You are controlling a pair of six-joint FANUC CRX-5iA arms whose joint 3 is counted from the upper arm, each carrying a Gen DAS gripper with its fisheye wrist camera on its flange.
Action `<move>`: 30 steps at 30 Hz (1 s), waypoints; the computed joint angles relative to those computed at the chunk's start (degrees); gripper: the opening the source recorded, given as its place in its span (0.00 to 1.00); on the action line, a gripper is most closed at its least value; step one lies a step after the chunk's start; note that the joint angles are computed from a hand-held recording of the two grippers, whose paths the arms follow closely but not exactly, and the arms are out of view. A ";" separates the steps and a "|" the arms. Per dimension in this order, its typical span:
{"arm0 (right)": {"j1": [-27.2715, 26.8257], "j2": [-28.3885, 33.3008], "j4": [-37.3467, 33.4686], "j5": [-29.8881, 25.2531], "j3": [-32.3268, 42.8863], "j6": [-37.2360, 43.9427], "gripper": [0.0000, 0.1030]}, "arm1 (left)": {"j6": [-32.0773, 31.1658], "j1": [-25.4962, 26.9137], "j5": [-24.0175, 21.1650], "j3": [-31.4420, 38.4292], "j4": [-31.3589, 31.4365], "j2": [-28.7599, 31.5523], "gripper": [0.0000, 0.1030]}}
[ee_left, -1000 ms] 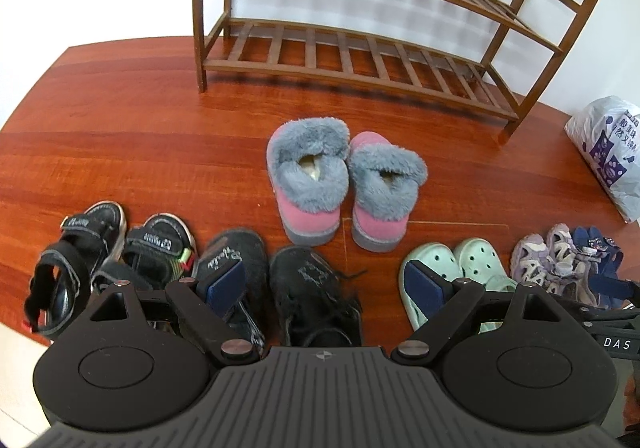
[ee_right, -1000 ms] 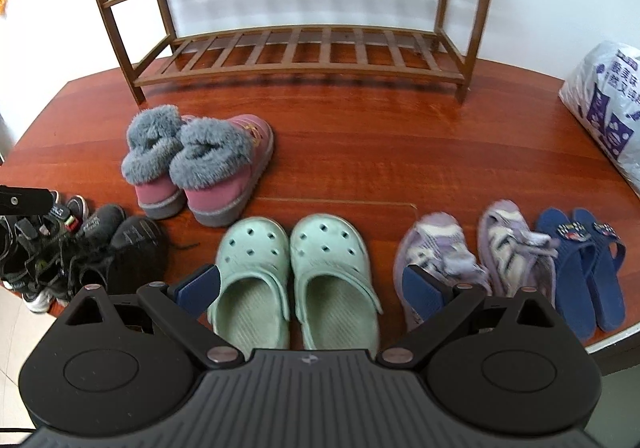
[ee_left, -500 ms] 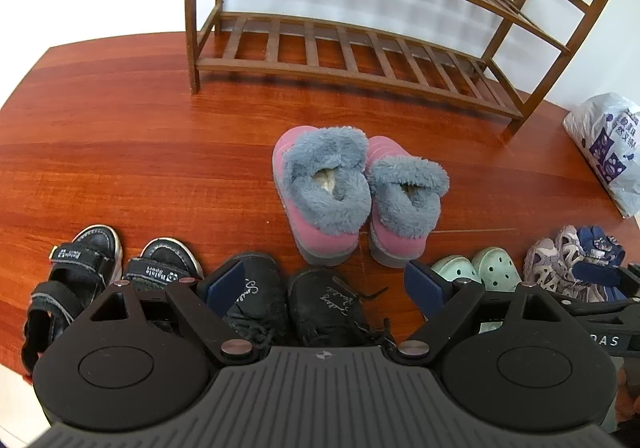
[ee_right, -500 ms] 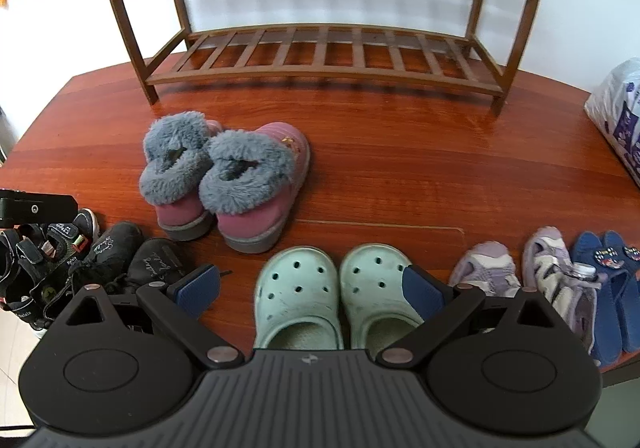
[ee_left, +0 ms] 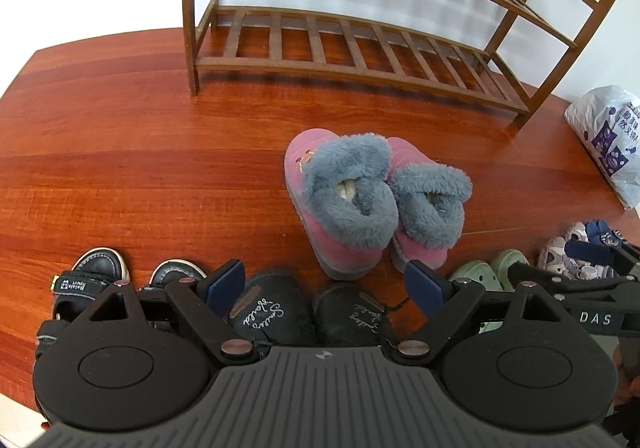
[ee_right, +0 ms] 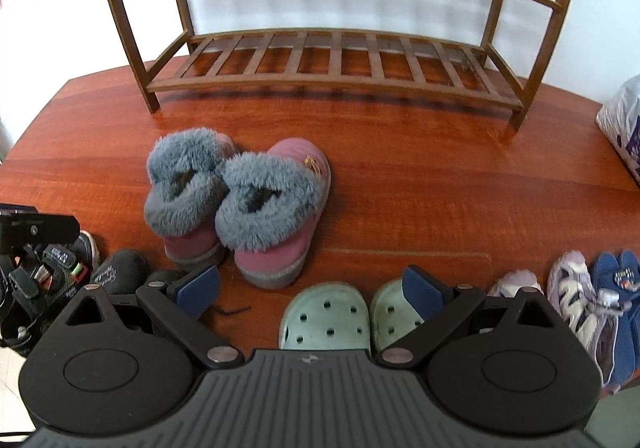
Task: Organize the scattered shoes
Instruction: 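Move both tools toward the pair of pink fur-lined boots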
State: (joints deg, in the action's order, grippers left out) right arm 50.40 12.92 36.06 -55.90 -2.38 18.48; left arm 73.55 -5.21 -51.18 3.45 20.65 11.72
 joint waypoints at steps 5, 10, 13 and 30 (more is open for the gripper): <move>-1.78 1.28 0.02 1.08 1.27 2.58 0.97 | 1.16 -0.51 0.87 1.93 -1.57 1.99 0.85; -4.30 2.36 -0.64 4.14 1.86 5.92 0.97 | 3.24 -1.72 1.84 5.36 -3.55 5.35 0.85; -6.07 3.55 -3.24 5.50 3.45 8.27 0.97 | 6.71 -1.90 0.48 7.94 -4.04 7.56 0.84; -13.15 12.63 -23.23 8.45 14.71 14.55 0.81 | 24.16 -2.61 -6.62 18.95 -4.90 20.08 0.75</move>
